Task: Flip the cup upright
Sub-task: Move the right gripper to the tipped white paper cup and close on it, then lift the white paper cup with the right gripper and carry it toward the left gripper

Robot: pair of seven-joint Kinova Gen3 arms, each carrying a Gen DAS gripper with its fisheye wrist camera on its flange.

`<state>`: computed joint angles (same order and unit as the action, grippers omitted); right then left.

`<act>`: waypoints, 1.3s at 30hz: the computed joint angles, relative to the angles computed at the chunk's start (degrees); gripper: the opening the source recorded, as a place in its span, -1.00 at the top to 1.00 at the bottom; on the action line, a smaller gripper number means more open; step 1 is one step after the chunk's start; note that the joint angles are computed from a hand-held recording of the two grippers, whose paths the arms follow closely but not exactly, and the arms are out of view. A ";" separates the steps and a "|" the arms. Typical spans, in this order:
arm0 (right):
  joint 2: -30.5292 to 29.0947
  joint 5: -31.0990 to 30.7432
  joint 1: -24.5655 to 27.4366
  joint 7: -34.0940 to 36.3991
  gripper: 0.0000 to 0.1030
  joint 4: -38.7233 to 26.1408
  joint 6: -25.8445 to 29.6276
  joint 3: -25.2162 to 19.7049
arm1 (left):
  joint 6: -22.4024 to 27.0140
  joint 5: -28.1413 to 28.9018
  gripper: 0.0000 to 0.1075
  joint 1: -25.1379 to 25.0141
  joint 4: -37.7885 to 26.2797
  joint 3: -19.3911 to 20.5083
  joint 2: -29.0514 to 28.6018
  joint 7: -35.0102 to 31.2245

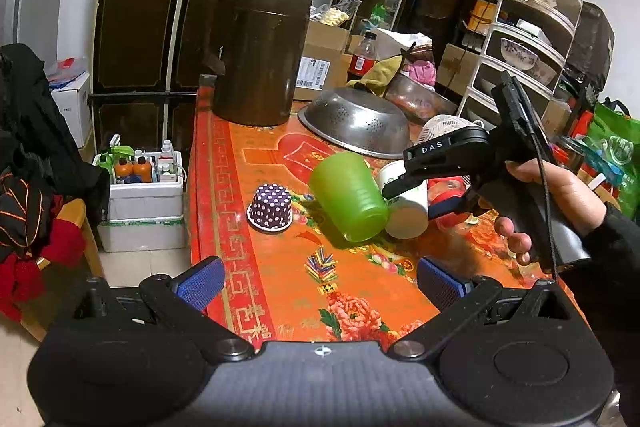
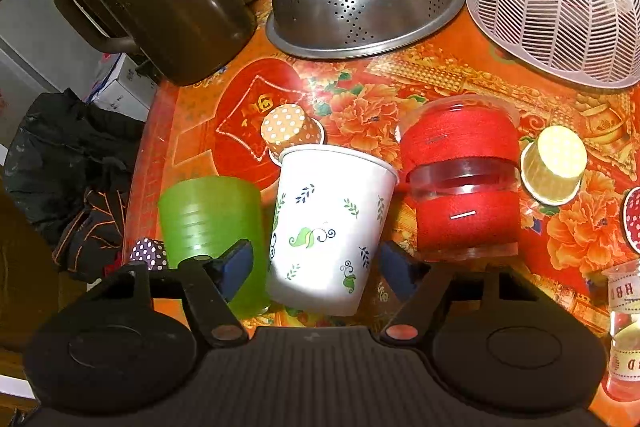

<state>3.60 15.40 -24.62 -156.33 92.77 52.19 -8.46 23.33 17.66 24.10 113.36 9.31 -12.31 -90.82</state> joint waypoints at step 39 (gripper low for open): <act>-25.62 -1.32 3.11 -13.80 -0.18 18.00 3.41 -23.66 | 8.13 10.35 -0.90 3.90 2.75 -0.91 -4.15 -4.93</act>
